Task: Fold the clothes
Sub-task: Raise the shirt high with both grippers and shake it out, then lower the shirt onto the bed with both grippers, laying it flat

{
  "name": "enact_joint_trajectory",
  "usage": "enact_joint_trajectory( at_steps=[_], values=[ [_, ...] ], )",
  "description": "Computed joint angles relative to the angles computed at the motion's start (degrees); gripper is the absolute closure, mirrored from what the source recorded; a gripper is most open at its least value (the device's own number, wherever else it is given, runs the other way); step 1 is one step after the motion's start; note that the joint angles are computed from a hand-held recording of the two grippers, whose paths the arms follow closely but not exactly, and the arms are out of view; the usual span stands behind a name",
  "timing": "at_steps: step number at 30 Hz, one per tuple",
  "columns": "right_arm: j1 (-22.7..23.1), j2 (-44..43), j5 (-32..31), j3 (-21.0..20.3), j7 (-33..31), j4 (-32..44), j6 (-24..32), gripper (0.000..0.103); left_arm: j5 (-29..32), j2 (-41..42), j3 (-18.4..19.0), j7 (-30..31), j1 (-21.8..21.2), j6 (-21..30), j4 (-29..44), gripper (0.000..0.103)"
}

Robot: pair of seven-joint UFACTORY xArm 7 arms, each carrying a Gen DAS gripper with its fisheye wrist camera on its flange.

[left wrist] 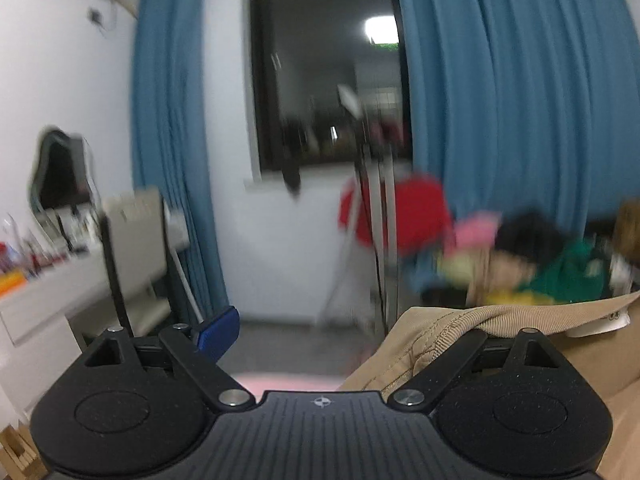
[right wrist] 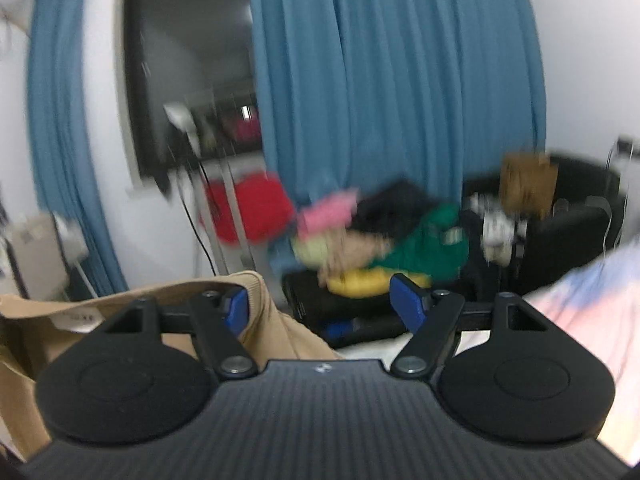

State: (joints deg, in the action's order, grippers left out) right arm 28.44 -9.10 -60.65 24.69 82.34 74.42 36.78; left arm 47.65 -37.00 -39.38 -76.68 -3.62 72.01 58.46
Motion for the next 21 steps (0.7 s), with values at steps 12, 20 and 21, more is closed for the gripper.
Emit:
enact_joint_trajectory(
  at_steps=[12,20,21],
  values=[
    [2.0,31.4,19.1,-2.6,-30.3,16.1,-0.7,0.030,-6.6,16.9,21.5,9.8,-7.5,-19.1,-13.3,0.014],
    [-0.2,23.2,33.6,-1.1,-40.0,7.2,-16.2,0.030,-15.3,7.2,21.5,21.1,-10.9,-17.8,-14.3,0.010],
    [1.1,20.7,32.6,-2.6,-37.1,5.1,-17.4,0.030,-15.9,4.9,20.4,20.6,-11.1,-17.5,-15.1,0.009]
  ],
)
